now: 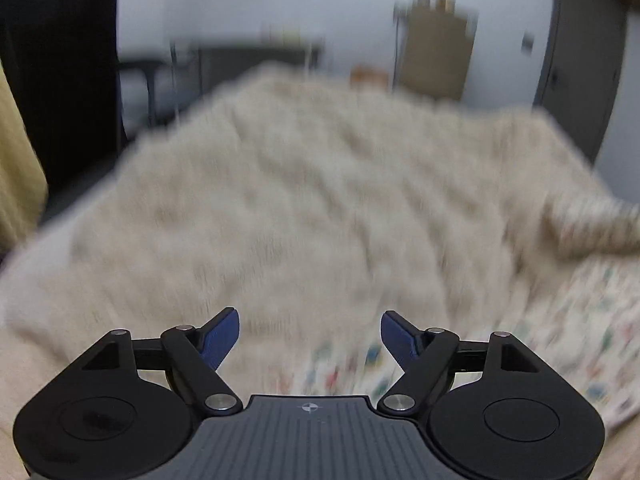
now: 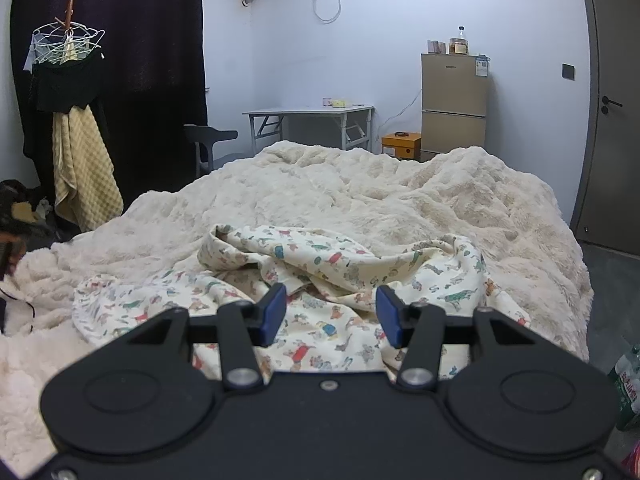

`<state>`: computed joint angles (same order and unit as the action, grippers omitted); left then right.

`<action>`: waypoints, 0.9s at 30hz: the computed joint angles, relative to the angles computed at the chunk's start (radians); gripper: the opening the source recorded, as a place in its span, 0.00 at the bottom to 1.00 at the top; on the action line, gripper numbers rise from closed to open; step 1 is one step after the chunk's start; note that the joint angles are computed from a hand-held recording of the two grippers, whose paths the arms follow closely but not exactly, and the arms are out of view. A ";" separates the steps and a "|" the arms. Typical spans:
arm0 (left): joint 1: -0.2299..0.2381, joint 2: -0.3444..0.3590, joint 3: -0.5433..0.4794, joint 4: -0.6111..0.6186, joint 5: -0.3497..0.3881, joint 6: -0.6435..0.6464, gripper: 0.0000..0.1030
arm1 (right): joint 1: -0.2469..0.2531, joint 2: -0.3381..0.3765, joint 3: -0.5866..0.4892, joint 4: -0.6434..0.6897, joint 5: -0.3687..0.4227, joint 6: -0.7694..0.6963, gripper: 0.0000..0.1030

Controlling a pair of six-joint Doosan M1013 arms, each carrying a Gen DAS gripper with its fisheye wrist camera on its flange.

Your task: Fold clothes

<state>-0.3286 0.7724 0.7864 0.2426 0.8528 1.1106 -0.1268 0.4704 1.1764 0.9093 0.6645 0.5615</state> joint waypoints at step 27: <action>0.046 -0.042 0.059 -0.229 -0.585 -0.174 0.04 | 0.000 -0.006 0.011 0.018 -0.033 -0.011 0.47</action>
